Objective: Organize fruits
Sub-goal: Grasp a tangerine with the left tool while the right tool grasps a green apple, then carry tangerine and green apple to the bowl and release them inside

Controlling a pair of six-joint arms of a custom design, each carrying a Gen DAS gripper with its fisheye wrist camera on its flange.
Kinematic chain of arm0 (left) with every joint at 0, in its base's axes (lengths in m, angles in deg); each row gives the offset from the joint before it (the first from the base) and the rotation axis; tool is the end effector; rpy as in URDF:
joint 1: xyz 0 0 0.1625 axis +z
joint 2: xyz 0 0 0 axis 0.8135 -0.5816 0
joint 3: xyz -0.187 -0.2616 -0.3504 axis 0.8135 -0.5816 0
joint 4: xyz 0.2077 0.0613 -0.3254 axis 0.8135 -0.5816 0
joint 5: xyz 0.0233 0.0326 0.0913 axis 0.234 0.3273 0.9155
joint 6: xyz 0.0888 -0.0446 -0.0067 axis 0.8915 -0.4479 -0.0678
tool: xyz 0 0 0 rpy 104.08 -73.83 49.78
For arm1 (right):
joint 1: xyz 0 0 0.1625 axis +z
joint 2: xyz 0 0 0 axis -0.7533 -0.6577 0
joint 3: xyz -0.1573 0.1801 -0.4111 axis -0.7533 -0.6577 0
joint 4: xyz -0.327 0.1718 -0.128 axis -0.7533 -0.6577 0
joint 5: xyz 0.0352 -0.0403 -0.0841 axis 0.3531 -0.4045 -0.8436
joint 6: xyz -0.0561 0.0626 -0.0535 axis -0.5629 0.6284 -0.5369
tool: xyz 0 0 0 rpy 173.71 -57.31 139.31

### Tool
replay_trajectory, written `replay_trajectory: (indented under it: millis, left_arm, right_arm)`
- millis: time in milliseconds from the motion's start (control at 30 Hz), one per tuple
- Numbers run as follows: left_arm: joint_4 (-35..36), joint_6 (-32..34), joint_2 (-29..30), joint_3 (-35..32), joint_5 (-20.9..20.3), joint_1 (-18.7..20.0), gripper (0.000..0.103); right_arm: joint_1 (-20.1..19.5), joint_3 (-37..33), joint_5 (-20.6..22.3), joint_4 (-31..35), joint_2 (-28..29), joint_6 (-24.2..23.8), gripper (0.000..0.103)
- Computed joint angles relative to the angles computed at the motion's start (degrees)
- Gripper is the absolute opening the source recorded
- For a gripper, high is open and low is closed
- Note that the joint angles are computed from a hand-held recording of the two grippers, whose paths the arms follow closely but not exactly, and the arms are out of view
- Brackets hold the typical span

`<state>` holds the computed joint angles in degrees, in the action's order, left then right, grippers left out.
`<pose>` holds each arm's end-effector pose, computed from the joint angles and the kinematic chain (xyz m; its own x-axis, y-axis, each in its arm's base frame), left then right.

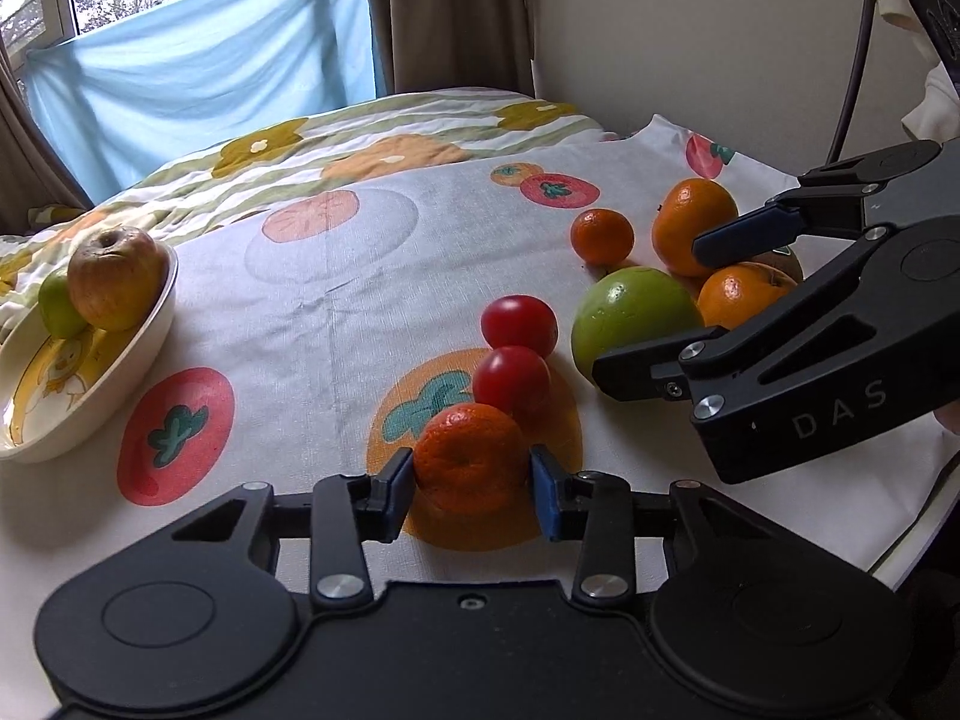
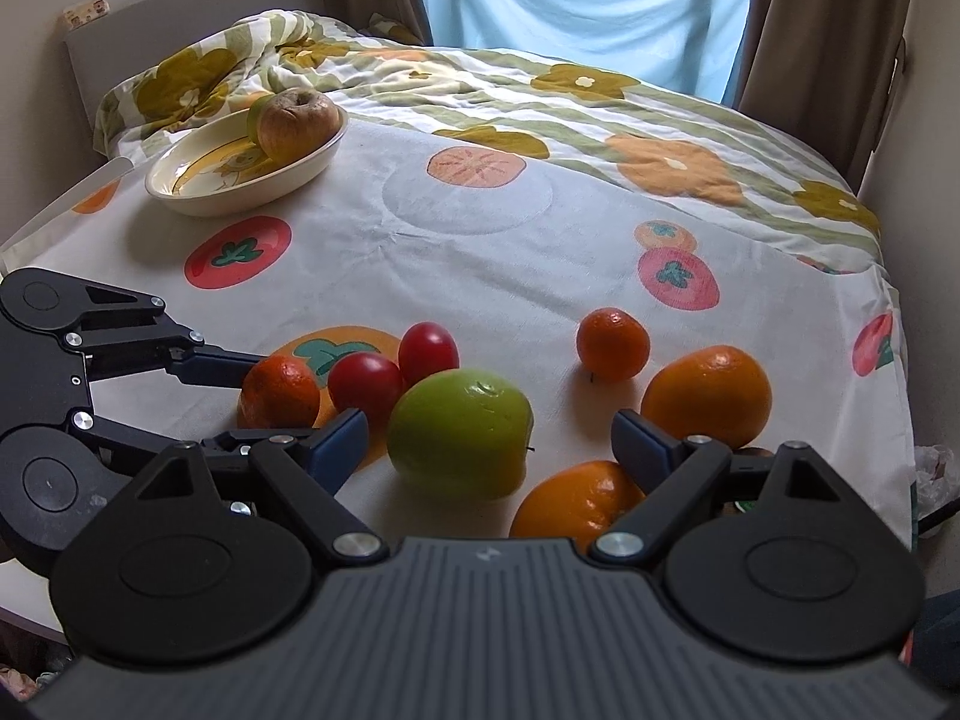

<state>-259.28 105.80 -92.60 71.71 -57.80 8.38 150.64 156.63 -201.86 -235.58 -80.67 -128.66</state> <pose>-0.0124 -0.4615 0.1288 -0.6119 0.3027 -0.7307 0.6797 0.6736 -0.2902 0.2031 -0.5081 -0.0466 -0.5842 -0.5055 0.6350 -0.7687 0.5957 -0.2329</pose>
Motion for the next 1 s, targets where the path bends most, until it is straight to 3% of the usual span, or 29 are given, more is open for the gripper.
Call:
replay_trajectory:
  millis: [100,233,567,1000]
  left_arm:
    - [-0.2,0.1,-0.1,0.2,0.0,0.0,0.044]
    - [-0.5,0.0,-0.3,0.6,0.1,0.0,0.044]
    - [-1.3,-0.1,-1.8,1.8,0.9,0.2,0.043]
    - [-0.8,-3.5,-4.9,4.2,2.9,-1.9,0.043]
  right_arm:
    - [0.1,-0.3,-0.1,0.4,0.2,-0.4,0.101]
    - [0.3,-1.0,-0.3,2.5,0.2,-0.9,0.086]
    - [1.1,-3.0,-3.3,3.0,2.2,-2.8,0.073]
    - [1.8,-1.6,-3.3,1.7,1.6,1.1,0.072]
